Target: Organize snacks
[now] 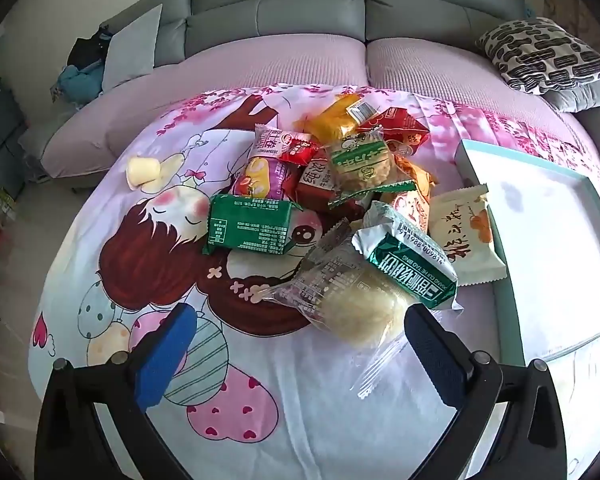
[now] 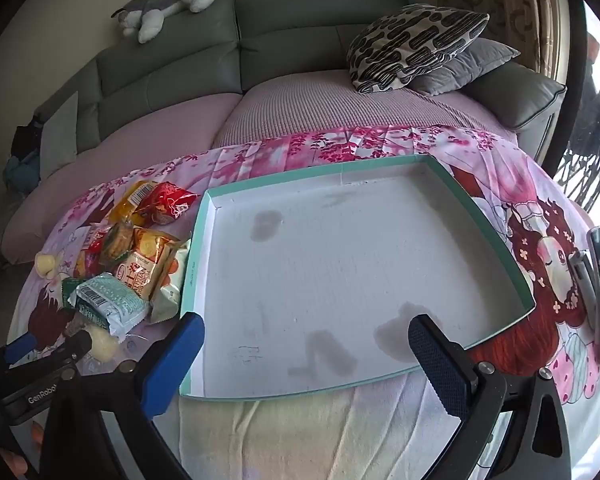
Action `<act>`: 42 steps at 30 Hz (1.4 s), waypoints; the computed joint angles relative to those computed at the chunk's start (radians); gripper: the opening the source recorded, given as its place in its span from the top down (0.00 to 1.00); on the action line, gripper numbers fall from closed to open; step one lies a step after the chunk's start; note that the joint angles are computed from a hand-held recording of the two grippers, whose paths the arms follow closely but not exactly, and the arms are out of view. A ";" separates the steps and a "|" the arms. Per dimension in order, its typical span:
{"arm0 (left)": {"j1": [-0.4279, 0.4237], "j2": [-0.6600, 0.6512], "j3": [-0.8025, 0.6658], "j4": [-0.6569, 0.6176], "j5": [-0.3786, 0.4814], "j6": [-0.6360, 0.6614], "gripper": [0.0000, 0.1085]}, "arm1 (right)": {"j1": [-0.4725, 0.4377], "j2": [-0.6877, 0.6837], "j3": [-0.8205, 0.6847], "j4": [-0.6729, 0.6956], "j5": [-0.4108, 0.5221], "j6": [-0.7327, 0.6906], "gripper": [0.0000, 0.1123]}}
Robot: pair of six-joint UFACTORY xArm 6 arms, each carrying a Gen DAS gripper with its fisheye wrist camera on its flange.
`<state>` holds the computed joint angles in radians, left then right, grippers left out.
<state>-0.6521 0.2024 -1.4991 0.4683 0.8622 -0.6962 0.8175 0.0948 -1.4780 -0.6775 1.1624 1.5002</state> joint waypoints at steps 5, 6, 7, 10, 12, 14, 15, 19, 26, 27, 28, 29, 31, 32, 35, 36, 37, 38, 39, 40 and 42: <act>-0.004 0.001 -0.003 0.009 0.024 -0.019 0.05 | 0.003 -0.003 0.002 0.005 0.009 -0.003 0.08; -0.005 0.001 -0.003 0.011 0.029 -0.024 0.05 | 0.002 -0.004 0.003 0.006 0.009 -0.004 0.08; -0.007 0.001 -0.004 0.014 0.034 -0.028 0.05 | 0.002 -0.005 0.004 0.008 0.008 -0.005 0.08; -0.006 0.008 -0.016 -0.011 0.026 -0.008 0.05 | -0.002 -0.010 0.010 0.011 0.004 -0.010 0.08; -0.003 0.013 -0.019 -0.021 0.026 0.002 0.05 | 0.001 -0.005 0.006 0.010 0.006 -0.006 0.08; -0.002 0.015 -0.022 -0.024 0.031 0.004 0.05 | 0.001 -0.005 0.007 0.011 0.006 -0.006 0.08; -0.002 0.015 -0.021 -0.023 0.030 0.002 0.05 | 0.001 -0.006 0.008 0.011 0.006 -0.007 0.08; 0.000 0.017 -0.023 -0.022 0.032 -0.005 0.05 | 0.000 -0.005 0.007 0.013 0.006 -0.008 0.08; -0.003 0.022 -0.028 -0.024 0.040 -0.009 0.05 | 0.001 -0.004 0.008 0.012 0.005 -0.006 0.08; -0.003 0.022 -0.029 -0.024 0.040 -0.008 0.05 | 0.001 -0.004 0.008 0.012 0.005 -0.006 0.08; -0.003 0.022 -0.030 -0.024 0.041 -0.009 0.05 | 0.001 -0.004 0.009 0.012 0.005 -0.007 0.08; -0.003 0.022 -0.030 -0.024 0.040 -0.011 0.05 | 0.001 -0.003 0.008 0.011 0.005 -0.005 0.08; -0.002 0.022 -0.030 -0.025 0.040 -0.013 0.05 | 0.001 -0.004 0.009 0.011 0.004 -0.005 0.08; -0.002 0.022 -0.030 -0.025 0.041 -0.014 0.05 | 0.001 -0.003 0.007 0.012 0.005 -0.006 0.08; -0.001 0.021 -0.028 -0.025 0.038 -0.013 0.05 | 0.001 -0.003 0.007 0.011 0.005 -0.005 0.08; -0.001 0.021 -0.028 -0.026 0.038 -0.013 0.05 | 0.001 -0.003 0.008 0.011 0.005 -0.005 0.08; -0.001 0.021 -0.028 -0.026 0.038 -0.013 0.05 | 0.001 -0.003 0.008 0.012 0.005 -0.005 0.08; -0.001 0.021 -0.028 -0.026 0.038 -0.013 0.05 | 0.001 -0.002 0.007 0.012 0.006 -0.006 0.08; -0.001 0.021 -0.028 -0.026 0.039 -0.014 0.05 | 0.001 -0.002 0.007 0.012 0.006 -0.006 0.08; -0.001 0.020 -0.026 -0.026 0.038 -0.014 0.05 | 0.001 -0.003 0.008 0.012 0.005 -0.006 0.08; 0.000 0.020 -0.026 -0.027 0.037 -0.014 0.05 | 0.001 -0.002 0.007 0.012 0.006 -0.006 0.08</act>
